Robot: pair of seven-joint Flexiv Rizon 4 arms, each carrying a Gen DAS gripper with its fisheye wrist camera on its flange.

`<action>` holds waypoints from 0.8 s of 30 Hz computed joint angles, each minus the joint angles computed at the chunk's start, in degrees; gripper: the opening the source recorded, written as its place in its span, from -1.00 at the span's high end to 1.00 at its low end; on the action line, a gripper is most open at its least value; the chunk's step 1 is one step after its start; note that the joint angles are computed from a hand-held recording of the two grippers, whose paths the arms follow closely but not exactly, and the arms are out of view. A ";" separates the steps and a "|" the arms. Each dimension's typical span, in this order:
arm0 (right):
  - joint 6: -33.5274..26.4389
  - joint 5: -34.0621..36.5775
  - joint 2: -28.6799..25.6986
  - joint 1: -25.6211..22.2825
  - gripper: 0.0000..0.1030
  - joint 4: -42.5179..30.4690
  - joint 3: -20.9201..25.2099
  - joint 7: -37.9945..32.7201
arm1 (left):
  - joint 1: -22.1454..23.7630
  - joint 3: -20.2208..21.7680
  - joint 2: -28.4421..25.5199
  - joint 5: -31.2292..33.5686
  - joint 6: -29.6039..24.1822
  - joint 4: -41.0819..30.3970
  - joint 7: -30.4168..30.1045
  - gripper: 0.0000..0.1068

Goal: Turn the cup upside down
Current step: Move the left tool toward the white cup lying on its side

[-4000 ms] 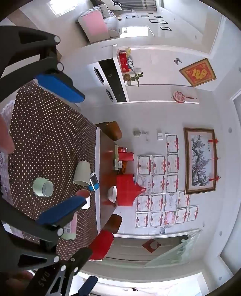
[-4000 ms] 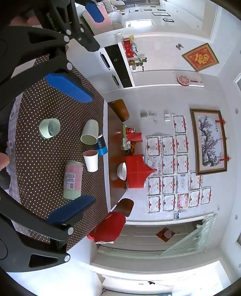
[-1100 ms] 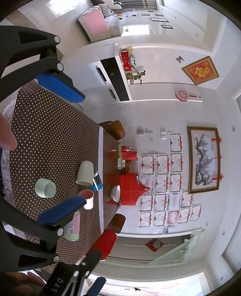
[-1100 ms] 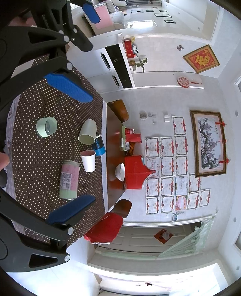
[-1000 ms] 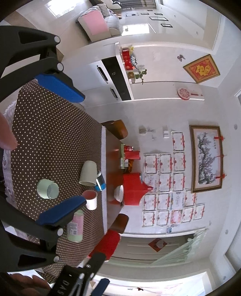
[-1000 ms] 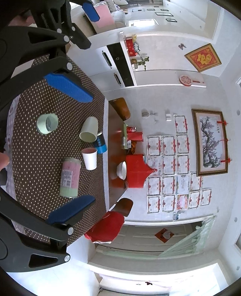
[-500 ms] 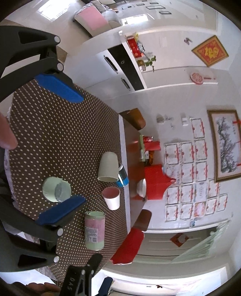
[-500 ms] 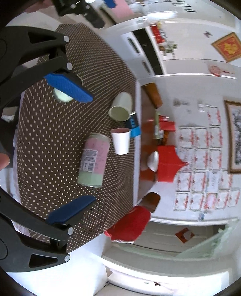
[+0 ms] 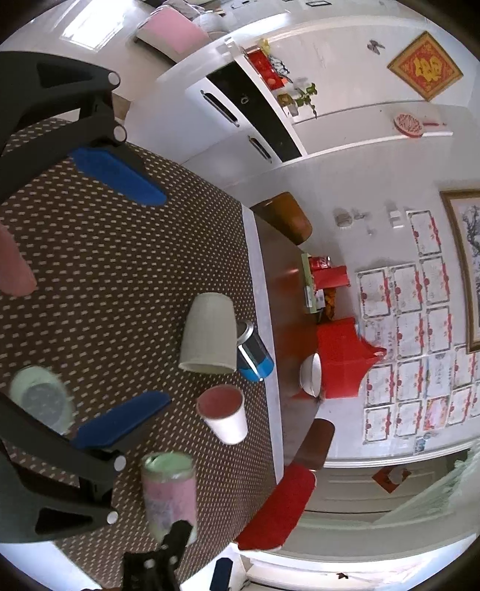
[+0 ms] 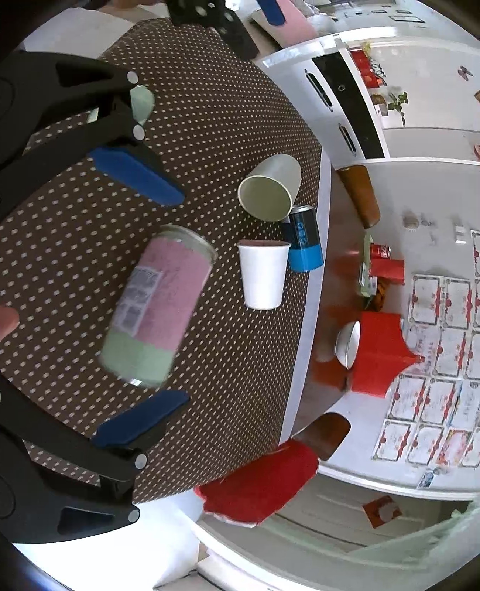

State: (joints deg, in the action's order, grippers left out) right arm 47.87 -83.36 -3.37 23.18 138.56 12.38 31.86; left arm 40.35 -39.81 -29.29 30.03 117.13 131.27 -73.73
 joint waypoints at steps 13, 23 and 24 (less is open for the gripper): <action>19.82 -10.38 -13.37 -6.96 -0.90 -16.02 -6.90 -13.95 | -10.70 5.18 -5.76 -15.96 -9.42 -11.15 7.33 -0.85; 24.57 -4.52 -21.20 -4.08 -0.90 -24.55 -10.57 -23.97 | -12.13 7.03 -8.52 -21.03 -12.60 -15.76 10.03 -0.85; 24.62 -5.53 -20.59 -4.27 -0.90 -23.86 -10.81 -22.15 | -11.97 6.42 -8.90 -21.47 -12.94 -15.92 10.42 -0.85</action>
State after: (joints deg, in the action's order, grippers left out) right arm 72.48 -88.89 -23.96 18.92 114.70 1.58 9.70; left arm 28.38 -33.39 -38.20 8.56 104.20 115.35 -63.31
